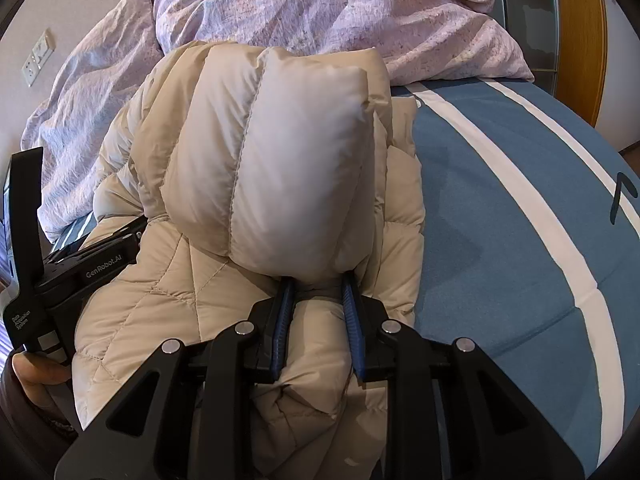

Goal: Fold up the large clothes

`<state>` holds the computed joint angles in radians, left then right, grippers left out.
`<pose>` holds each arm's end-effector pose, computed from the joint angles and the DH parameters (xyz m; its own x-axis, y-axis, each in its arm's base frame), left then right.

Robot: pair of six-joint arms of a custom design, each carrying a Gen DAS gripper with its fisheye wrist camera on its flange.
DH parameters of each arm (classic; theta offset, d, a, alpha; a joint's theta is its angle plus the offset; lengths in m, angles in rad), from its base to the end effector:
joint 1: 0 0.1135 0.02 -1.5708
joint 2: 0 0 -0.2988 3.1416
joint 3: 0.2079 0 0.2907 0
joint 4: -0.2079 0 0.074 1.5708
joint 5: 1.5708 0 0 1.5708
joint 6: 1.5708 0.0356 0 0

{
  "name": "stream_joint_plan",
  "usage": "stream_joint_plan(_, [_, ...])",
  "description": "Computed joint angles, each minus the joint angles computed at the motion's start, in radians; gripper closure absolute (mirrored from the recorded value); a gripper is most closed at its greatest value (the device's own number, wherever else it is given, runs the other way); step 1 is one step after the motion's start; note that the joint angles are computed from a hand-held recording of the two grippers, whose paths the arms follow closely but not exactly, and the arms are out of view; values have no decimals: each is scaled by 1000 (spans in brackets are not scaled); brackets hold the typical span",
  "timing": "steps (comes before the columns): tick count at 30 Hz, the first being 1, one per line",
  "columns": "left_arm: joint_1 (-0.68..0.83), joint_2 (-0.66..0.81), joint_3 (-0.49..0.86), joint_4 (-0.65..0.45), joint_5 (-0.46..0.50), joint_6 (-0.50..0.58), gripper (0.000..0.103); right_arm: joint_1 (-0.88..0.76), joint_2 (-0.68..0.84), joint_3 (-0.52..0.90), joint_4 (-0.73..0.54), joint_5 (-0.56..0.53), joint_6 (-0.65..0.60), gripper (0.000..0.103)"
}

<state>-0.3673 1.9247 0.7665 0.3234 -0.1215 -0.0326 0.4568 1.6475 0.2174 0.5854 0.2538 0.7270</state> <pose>0.3431 -0.1274 0.0762 -0.7005 0.2349 -0.6739 0.2578 0.9638 0.0679 0.1962 0.0865 0.0571 -0.6857 0.3798 -0.6209 0.2388 0.9232 0.3010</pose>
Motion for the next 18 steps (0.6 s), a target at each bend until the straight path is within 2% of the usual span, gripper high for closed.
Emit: stream_joint_plan(18, [-6, -2, -3, 0, -21, 2, 2, 2, 12, -6, 27, 5, -8, 78])
